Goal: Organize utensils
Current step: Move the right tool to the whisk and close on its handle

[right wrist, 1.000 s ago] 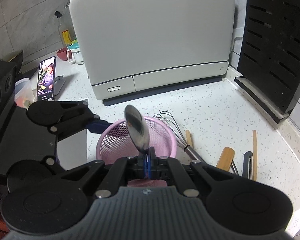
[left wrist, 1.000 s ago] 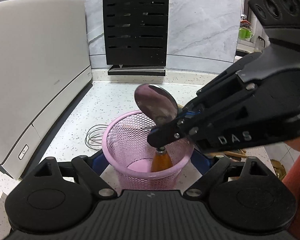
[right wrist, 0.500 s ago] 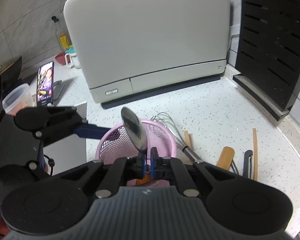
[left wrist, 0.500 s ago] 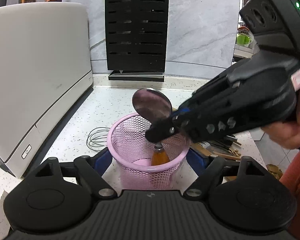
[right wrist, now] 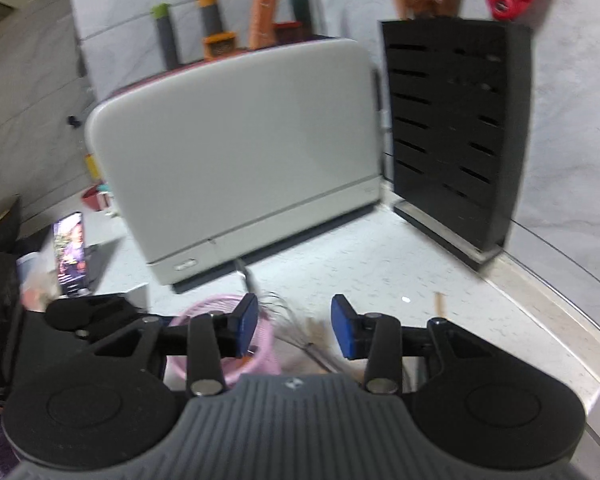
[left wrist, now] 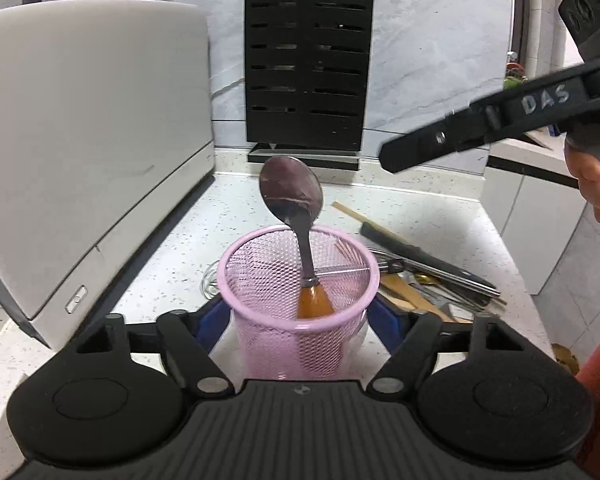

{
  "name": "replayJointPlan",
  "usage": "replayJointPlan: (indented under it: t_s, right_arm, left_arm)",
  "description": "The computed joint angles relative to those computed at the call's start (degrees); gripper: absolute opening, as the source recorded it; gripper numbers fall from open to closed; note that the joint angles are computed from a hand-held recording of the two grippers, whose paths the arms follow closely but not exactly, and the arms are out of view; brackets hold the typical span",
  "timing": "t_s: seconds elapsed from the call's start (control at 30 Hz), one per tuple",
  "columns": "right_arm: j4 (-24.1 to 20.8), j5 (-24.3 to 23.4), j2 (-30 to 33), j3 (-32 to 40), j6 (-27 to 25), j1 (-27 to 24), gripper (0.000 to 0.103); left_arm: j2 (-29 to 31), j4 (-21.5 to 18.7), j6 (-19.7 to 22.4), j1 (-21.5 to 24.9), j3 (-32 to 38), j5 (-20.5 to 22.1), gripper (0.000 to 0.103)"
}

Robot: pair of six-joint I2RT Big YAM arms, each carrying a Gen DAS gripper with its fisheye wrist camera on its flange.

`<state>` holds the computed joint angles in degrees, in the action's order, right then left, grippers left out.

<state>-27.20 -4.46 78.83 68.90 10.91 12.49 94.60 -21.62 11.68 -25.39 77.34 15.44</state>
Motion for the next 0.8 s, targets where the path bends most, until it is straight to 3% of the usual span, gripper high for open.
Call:
replayJointPlan:
  t_s: [0.2, 0.37, 0.5, 0.67, 0.8]
  right_arm:
    - [-1.3, 4.8, 3.6, 1.2, -5.0, 0.2, 0.035]
    - [-0.4, 6.1, 6.2, 1.0, -15.2, 1.7, 0.034]
    - [-3.3, 5.3, 9.0, 3.3, -20.7, 2.4, 0.034]
    - [-5.7, 8.9, 12.2, 6.1, -28.1, 4.1, 0.030]
    - [-8.0, 8.2, 14.9, 9.1, -32.5, 4.8, 0.027]
  left_arm:
    - [0.1, -0.9, 0.5, 0.3, 0.3, 0.0, 0.084]
    - [0.2, -1.1, 0.8, 0.6, 0.3, -0.1, 0.083]
    - [0.3, -1.1, 0.5, 1.2, 0.5, -1.2, 0.082]
    - [0.4, -1.9, 1.3, 1.9, 1.0, -0.4, 0.082]
    - [0.4, -2.6, 1.5, 2.3, 1.2, -0.3, 0.082]
